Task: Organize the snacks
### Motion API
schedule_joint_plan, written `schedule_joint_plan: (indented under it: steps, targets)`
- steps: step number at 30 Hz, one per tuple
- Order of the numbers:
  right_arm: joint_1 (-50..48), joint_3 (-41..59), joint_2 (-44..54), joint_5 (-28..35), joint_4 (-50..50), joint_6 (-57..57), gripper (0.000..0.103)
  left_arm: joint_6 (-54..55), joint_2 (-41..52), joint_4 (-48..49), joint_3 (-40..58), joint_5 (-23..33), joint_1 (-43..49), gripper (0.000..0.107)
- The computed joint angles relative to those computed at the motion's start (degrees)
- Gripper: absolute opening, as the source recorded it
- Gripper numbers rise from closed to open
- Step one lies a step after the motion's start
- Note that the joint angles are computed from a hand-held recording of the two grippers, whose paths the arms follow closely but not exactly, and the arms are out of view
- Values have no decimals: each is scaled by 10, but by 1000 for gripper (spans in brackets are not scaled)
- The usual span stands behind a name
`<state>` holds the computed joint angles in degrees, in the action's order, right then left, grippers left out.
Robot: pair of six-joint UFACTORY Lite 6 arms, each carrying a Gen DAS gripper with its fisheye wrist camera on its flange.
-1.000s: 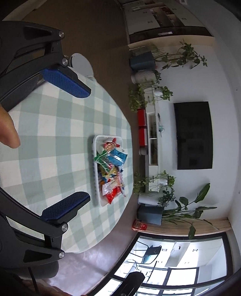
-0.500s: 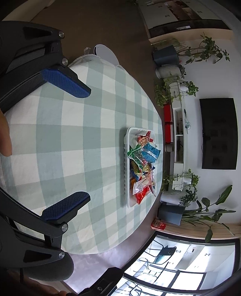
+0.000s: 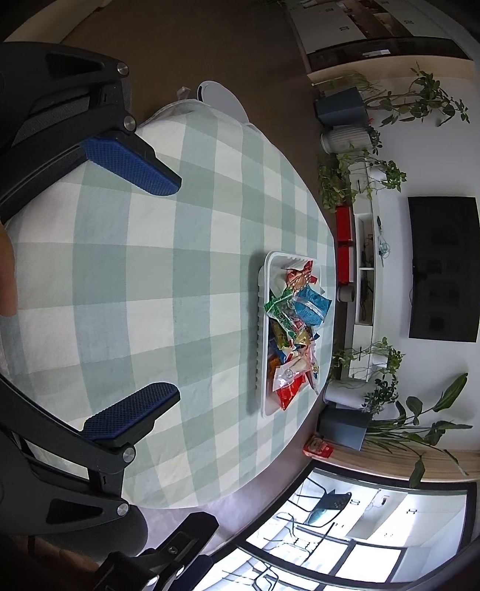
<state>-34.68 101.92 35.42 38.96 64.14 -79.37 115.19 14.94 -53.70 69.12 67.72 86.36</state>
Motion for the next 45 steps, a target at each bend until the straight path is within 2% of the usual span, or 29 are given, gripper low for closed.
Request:
schedule_joint_plan:
  steps: [45]
  targets:
    - [1, -16, -22, 5, -19, 10, 103, 4, -6, 4, -8, 9, 8, 103]
